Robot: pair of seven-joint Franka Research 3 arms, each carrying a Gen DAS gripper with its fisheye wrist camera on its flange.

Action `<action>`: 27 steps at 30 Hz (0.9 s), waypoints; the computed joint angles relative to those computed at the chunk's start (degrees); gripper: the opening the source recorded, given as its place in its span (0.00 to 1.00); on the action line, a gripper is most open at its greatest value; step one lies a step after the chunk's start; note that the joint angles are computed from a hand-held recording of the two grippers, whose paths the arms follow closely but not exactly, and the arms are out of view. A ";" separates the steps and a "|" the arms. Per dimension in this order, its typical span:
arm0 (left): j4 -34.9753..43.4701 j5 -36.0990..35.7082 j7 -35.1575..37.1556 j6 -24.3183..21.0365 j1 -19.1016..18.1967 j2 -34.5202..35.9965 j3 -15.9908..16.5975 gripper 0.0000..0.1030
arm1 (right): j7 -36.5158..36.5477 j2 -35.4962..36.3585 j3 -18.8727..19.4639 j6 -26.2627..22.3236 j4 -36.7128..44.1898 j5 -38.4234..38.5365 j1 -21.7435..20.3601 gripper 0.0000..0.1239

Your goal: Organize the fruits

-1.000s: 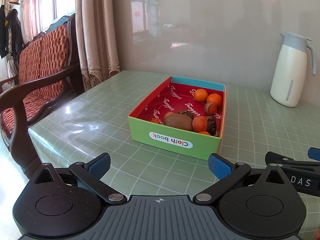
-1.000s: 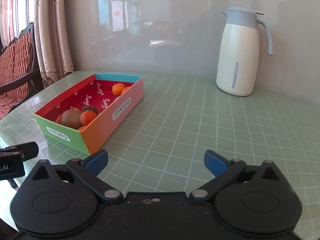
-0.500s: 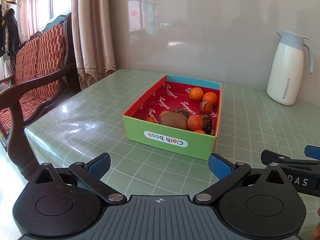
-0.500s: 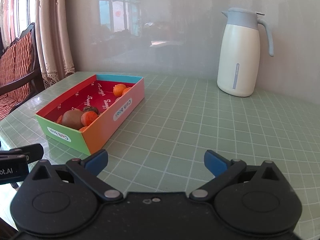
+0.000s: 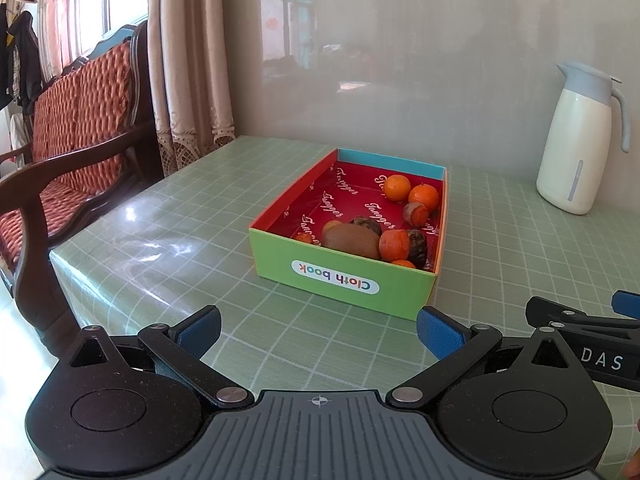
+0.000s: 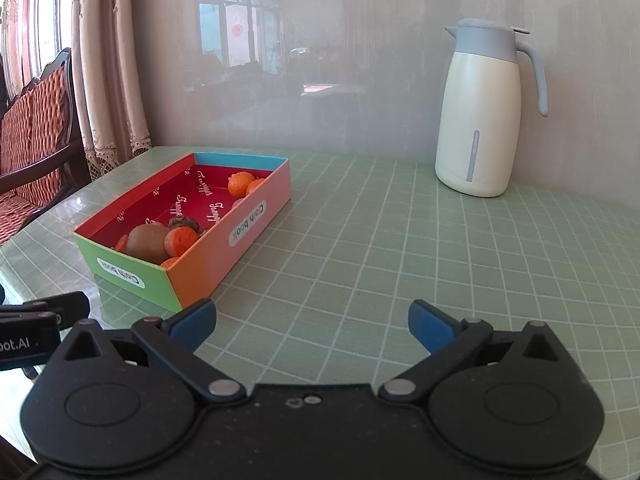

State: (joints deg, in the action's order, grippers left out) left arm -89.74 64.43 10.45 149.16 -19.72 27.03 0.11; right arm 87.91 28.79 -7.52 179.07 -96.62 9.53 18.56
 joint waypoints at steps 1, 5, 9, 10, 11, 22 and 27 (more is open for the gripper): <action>0.08 -0.06 -0.02 -0.01 0.01 0.06 0.00 1.00 | -0.09 -0.01 0.12 -0.01 0.03 0.03 -0.09 0.83; 0.09 -0.29 0.01 0.18 0.08 0.10 0.02 1.00 | -0.15 -0.01 0.16 -0.10 0.09 0.09 -0.05 0.83; 0.08 -0.32 0.02 0.19 0.04 0.10 0.07 1.00 | -0.13 0.03 0.21 -0.13 0.15 0.16 -0.08 0.83; 0.08 -0.32 0.02 0.19 0.04 0.10 0.08 1.00 | -0.19 0.02 0.33 -0.07 0.14 0.20 -0.18 0.83; 0.06 -0.26 -0.07 0.26 0.03 0.09 0.11 1.00 | -0.27 0.02 0.48 -0.09 0.16 0.26 -0.30 0.83; 0.57 -0.97 0.86 -0.07 -0.01 0.55 0.08 1.00 | -0.54 0.10 0.71 -0.25 0.27 0.30 -0.40 0.83; 0.71 -1.11 1.02 0.06 -0.08 0.70 0.13 1.00 | -0.59 0.09 0.68 -0.22 0.26 0.34 -0.38 0.83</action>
